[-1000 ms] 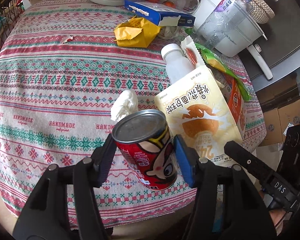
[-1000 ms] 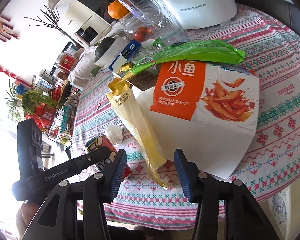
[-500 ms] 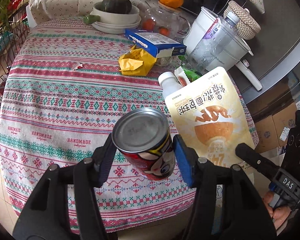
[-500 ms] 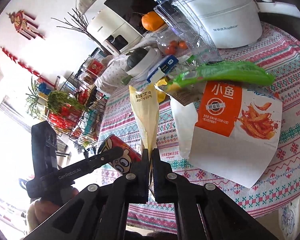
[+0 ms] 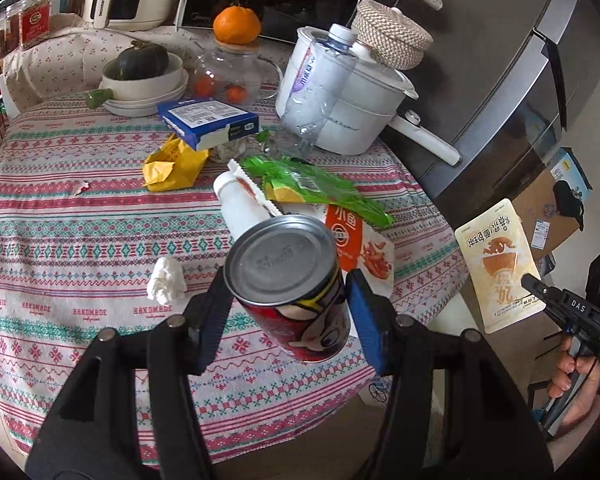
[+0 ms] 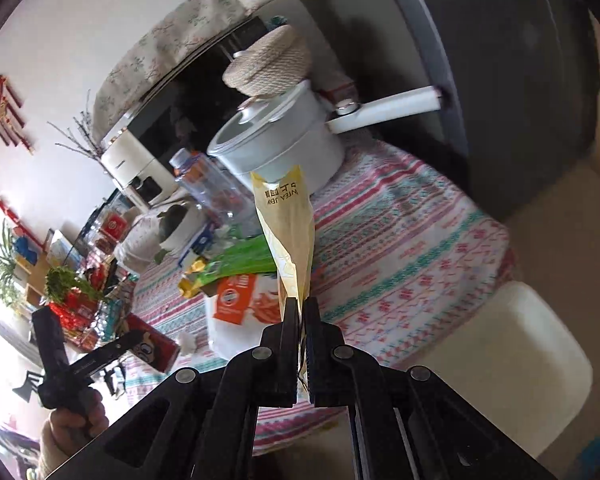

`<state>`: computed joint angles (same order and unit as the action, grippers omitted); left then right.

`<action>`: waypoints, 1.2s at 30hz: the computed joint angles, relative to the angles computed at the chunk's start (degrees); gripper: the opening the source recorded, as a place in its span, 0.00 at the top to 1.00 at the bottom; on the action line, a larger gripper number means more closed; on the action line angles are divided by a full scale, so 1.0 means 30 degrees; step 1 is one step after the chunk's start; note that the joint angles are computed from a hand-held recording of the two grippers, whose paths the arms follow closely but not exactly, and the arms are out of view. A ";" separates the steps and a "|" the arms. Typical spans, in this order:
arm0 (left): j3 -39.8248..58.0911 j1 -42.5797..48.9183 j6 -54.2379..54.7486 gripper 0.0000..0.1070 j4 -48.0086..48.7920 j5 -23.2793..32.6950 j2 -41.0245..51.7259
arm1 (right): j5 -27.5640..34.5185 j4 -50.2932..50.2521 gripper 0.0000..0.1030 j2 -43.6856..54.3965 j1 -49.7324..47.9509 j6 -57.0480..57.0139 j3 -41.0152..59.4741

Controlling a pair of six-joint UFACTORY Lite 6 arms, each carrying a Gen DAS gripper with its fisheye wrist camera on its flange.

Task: Collect trash
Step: 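Carry the red can and white bag to the white bin and release both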

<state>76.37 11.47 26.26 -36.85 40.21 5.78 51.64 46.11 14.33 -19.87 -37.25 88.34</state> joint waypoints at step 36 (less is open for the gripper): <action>0.9744 -1.7411 -1.1361 0.45 1.1466 -0.4886 1.3403 | -0.0130 -0.8691 0.34 0.3611 -0.7129 0.3146 0.1301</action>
